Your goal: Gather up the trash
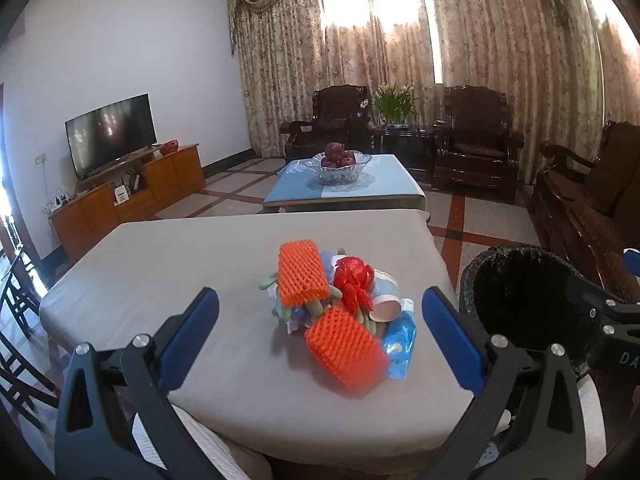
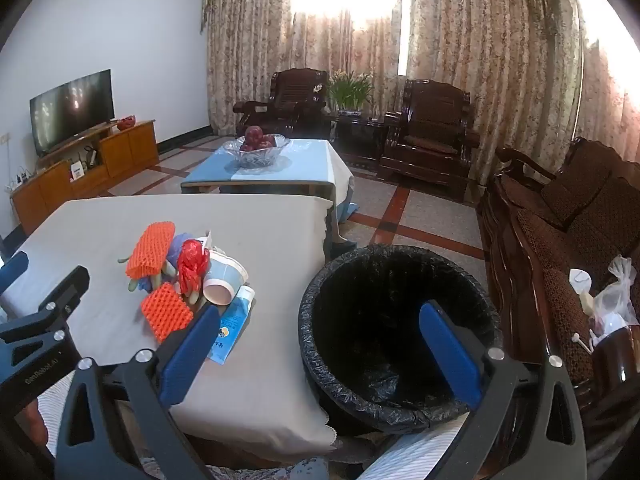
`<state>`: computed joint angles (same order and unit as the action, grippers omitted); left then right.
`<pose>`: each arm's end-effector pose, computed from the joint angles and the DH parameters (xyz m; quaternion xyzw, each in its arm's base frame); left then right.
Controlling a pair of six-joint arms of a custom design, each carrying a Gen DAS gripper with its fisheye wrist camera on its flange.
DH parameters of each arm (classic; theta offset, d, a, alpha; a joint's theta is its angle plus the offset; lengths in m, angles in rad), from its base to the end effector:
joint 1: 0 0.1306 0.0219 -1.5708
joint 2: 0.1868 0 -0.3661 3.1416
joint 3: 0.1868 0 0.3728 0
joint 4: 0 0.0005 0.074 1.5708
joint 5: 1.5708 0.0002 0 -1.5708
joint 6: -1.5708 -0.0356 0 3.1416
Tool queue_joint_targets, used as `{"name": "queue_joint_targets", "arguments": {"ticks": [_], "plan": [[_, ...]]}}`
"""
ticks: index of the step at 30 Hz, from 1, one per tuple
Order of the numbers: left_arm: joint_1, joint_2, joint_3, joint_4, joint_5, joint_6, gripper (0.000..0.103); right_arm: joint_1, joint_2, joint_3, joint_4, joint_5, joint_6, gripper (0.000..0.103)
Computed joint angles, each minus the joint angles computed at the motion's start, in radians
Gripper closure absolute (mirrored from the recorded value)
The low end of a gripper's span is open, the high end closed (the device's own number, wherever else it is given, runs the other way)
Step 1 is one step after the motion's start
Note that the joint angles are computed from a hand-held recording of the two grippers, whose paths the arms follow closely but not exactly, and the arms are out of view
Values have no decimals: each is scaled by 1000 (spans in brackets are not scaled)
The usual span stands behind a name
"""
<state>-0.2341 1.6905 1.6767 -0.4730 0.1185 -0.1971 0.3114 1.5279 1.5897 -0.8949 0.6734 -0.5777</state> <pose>0.5842 -0.1442 0.4232 0.2128 0.8288 -0.0603 0.5139 0.4970 0.1361 0.4405 0.2349 0.8568 -0.1319 0.4397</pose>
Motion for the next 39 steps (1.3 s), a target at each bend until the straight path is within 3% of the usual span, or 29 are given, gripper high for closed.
{"name": "queue_joint_targets", "arguments": {"ticks": [39], "plan": [[17, 14, 52, -43, 10, 11, 5, 5, 10, 12, -1, 11, 10, 6]]}}
